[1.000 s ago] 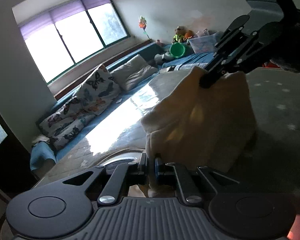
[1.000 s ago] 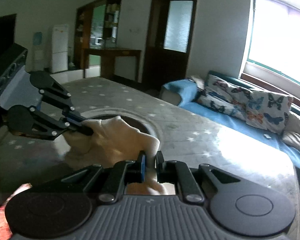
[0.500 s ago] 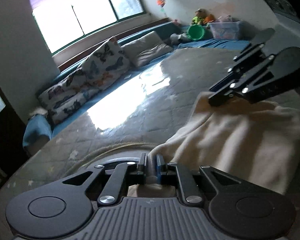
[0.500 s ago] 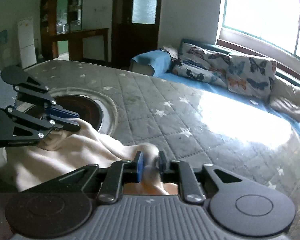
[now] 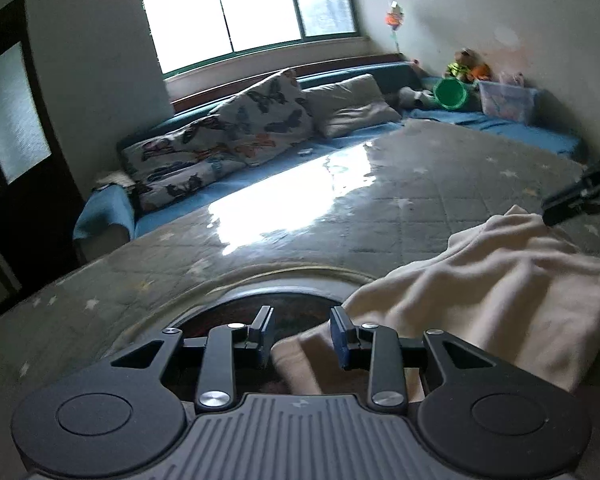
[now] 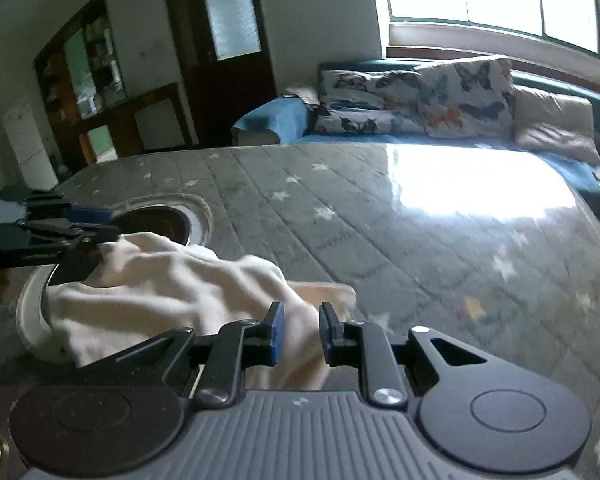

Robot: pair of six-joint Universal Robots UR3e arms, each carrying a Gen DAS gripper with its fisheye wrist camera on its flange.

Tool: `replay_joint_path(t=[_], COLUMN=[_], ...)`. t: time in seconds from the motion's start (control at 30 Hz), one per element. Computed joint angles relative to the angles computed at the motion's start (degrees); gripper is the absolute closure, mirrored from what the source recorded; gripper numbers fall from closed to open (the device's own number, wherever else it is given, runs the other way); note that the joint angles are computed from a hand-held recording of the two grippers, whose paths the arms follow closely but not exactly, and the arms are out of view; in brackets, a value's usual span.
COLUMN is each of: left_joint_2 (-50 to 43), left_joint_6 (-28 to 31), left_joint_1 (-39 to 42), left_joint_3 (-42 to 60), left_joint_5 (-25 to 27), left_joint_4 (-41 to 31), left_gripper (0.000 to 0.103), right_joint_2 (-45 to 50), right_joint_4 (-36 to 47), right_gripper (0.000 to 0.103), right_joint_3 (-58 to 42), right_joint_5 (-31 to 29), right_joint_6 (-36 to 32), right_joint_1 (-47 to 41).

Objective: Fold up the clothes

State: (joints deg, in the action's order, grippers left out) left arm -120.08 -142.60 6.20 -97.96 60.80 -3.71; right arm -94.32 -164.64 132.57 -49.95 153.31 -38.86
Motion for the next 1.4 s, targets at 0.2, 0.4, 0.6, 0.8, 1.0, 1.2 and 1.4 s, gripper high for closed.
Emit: replay_joint_path(t=[0.2, 0.4, 0.6, 0.8, 1.0, 1.2, 1.4], left_joint_2=[5.65, 7.45, 5.18, 1.24, 1.29, 1.35, 2.76], left_joint_6=[0.0, -1.67, -3.51, -6.01, -7.58, -8.36, -9.9], left_joint_1=[3.53, 4.13, 2.82, 2.09, 1.81, -0.3, 1.13], left_joint_3=[-5.88, -7.97, -4.91, -1.74, -4.49, -5.89, -4.95], left_joint_5=[-3.28, -4.44, -4.65, -5.92, -4.06, 1.34, 1.22], left_joint_4=[-4.56, -6.59, -7.46, -7.44, -1.7, 1.56, -0.79], left_gripper=[0.069, 0.068, 0.063, 0.076, 0.095, 0.094, 0.087], right_joint_2=[2.04, 4.62, 4.57, 5.56, 2.58, 8.7, 4.78], right_joint_4=[1.03, -3.72, -7.71, -11.64, -21.76, -21.23, -23.29], right_gripper=[0.085, 0.083, 0.075, 0.093, 0.098, 0.098, 0.087], right_joint_3=[0.69, 0.59, 2.47, 3.03, 5.98, 2.38, 3.83], right_joint_5=[3.63, 1.13, -0.5, -1.88, -6.49, -11.23, -11.54], right_joint_6=[1.76, 4.96, 7.66, 7.66, 6.71, 7.2, 7.82], right_joint_1=[-2.7, -0.03, 0.15, 1.86, 4.41, 7.6, 7.93])
